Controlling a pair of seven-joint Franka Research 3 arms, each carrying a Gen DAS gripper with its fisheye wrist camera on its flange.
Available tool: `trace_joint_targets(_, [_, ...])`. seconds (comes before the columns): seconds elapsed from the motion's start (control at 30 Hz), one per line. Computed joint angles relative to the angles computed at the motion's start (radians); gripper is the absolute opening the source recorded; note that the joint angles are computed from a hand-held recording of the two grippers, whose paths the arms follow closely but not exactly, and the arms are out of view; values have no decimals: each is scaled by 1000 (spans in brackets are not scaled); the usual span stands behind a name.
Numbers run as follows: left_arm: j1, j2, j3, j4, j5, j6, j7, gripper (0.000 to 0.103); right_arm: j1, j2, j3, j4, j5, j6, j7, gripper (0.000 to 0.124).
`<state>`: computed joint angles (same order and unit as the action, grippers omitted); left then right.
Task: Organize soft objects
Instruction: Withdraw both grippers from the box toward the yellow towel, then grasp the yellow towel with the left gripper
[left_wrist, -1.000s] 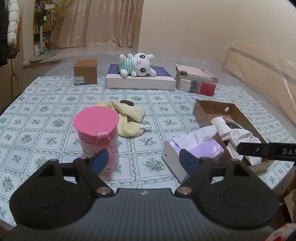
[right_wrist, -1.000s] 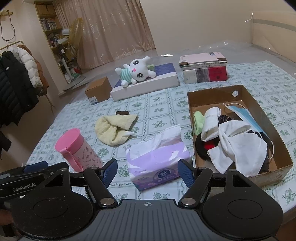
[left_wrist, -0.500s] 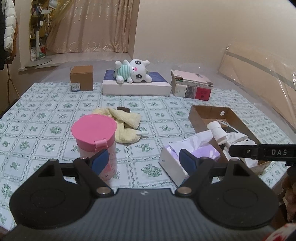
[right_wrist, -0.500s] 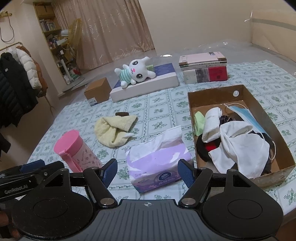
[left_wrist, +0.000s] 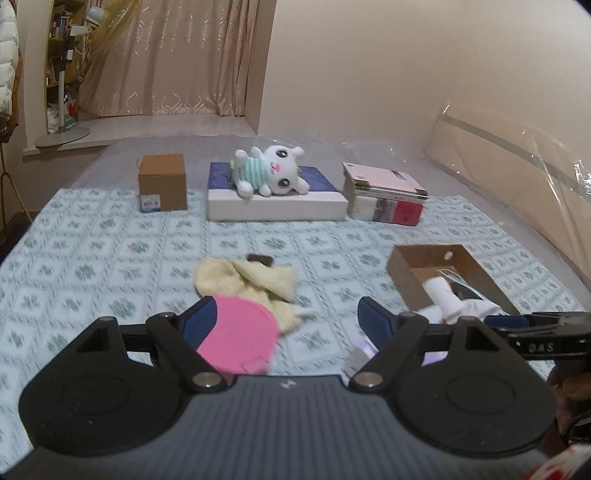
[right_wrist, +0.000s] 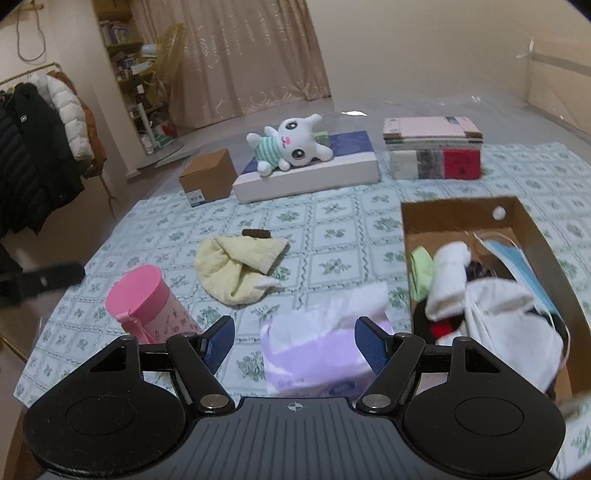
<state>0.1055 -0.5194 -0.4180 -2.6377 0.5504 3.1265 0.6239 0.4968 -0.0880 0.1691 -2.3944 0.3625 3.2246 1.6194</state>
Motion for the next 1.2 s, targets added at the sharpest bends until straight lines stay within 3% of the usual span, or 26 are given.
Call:
trace_joint_targets(0.07, [-32, 36, 67, 28, 1, -17, 60, 84, -5, 30, -3, 38, -13, -12, -10, 72])
trace_joint_targets(0.17, [-33, 95, 125, 79, 19, -36, 145, 84, -15, 84, -4, 104, -35, -24, -38, 72])
trace_joint_targets(0.27, [-130, 178, 262, 130, -20, -42, 320, 84, -28, 139, 7, 176, -7, -47, -117, 72])
trace_joint_targets(0.33, [-234, 235, 378, 168, -113, -55, 521, 84, -17, 176, -16, 221, -64, -63, -104, 72])
trace_joint_targets(0.4, [-224, 283, 389, 213, -101, -85, 599, 84, -7, 222, -37, 279, -117, -88, -96, 72])
trace_joint_targets(0.47, [-234, 337, 415, 259, -151, -106, 715, 84, -30, 268, -17, 340, -113, -115, -141, 72])
trace_joint_targets(0.6, [-301, 458, 485, 372, -450, -176, 1014, 84, -34, 367, -18, 473, -137, -177, -208, 72])
trace_joint_targets(0.7, [-277, 556, 461, 476, -613, -245, 1158, 84, -53, 449, 6, 581, -144, -227, -300, 72])
trace_joint_targets(0.83, [-198, 679, 374, 612, -792, -338, 1345, 84, -51, 560, 10, 730, -164, -305, -414, 72])
trace_joint_targets(1.0, [-130, 840, 298, 783, -788, -446, 1351, 85, -38, 685, -2, 905, -179, -403, -523, 72])
trace_joint_targets(1.2, [-50, 1001, 198, 944, -802, -537, 1305, 87, -12, 810, -39, 1083, -191, -502, -540, 72])
